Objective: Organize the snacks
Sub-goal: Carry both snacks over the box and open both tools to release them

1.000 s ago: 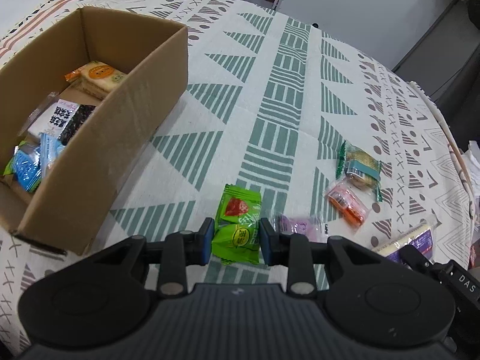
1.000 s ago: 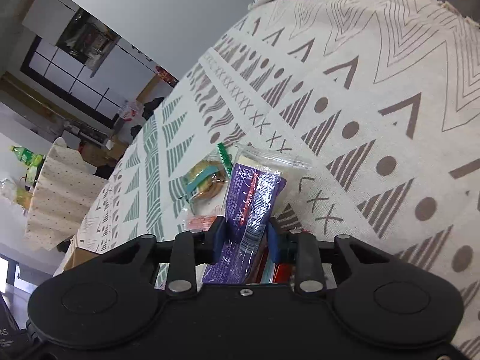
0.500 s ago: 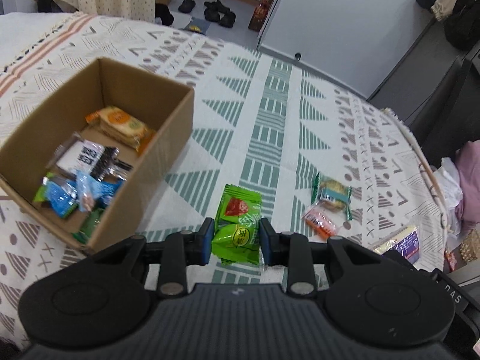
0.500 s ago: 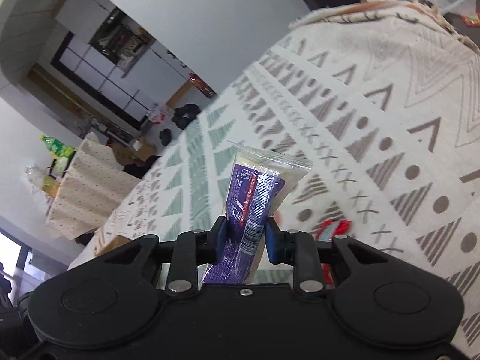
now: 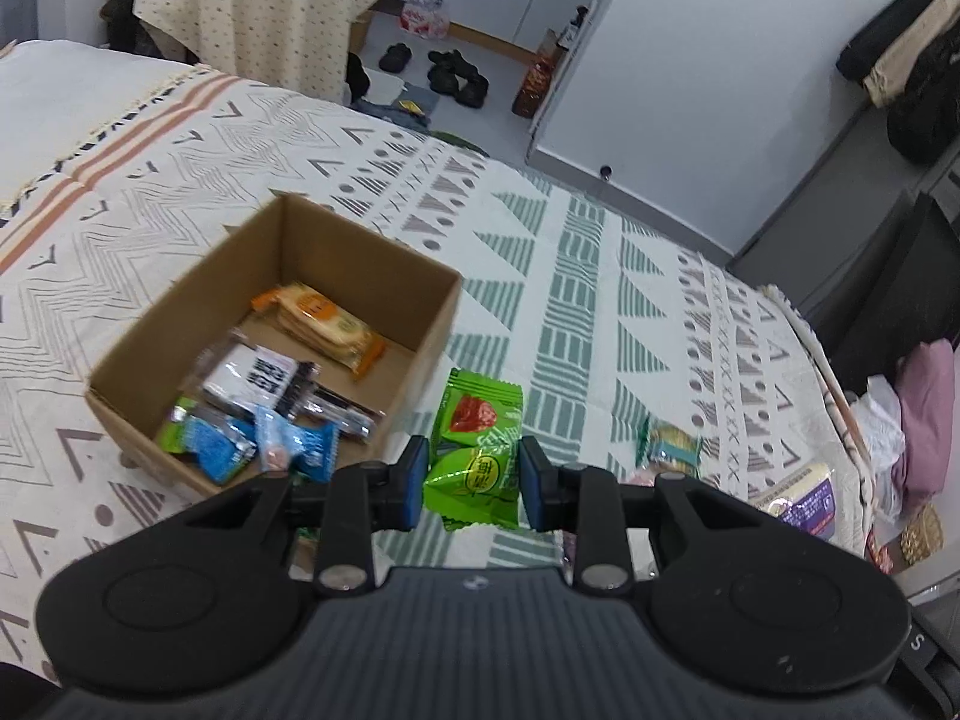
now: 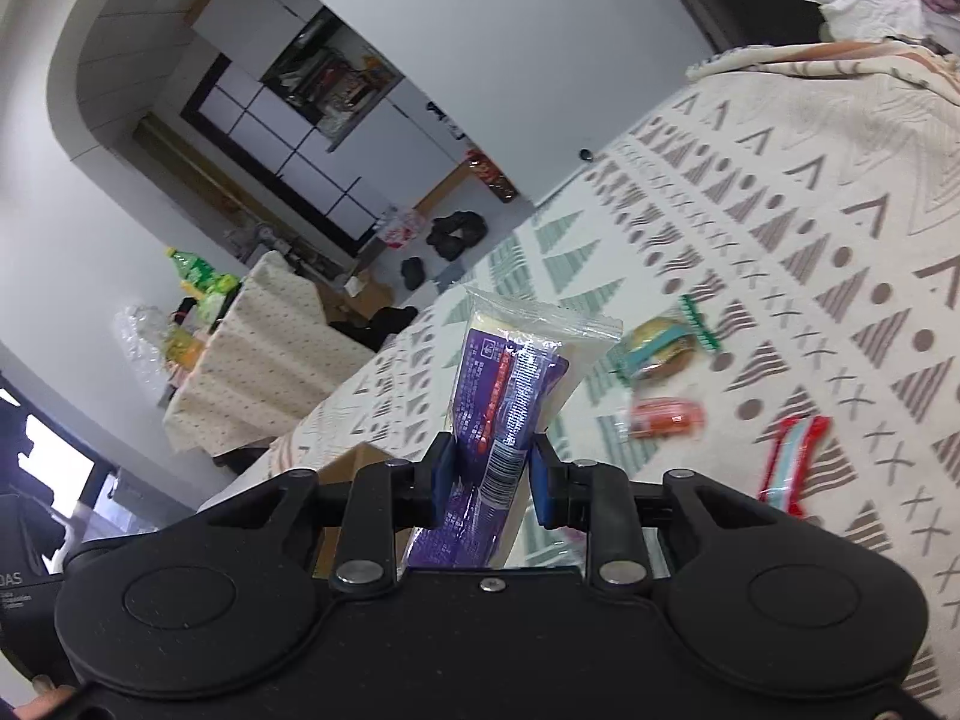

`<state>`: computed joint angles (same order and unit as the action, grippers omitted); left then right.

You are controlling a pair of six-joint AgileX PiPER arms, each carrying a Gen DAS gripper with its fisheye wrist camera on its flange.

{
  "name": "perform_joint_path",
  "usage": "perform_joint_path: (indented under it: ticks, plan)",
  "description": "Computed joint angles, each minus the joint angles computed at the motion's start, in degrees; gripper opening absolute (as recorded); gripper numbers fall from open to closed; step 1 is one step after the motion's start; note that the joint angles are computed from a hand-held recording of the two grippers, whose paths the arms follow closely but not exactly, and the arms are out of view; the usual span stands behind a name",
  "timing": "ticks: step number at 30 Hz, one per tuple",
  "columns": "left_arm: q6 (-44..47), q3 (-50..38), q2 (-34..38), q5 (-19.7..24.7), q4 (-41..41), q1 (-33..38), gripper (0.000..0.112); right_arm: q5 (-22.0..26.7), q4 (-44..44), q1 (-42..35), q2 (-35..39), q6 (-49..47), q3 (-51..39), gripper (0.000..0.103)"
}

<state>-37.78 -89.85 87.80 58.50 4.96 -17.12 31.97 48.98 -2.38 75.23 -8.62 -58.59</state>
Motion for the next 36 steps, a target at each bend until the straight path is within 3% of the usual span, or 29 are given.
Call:
perform_joint_path:
  ticks: [21, 36]
  plan:
    - [12.1, 3.3, -2.8, -2.4, -11.7, 15.1, 0.031, -5.1, -15.4, 15.6, 5.0, 18.2, -9.0, 0.026]
    - [17.7, 3.3, 0.8, -4.0, -18.3, 23.4, 0.031, -4.3, -23.6, 23.4, 13.8, 26.3, -19.3, 0.026]
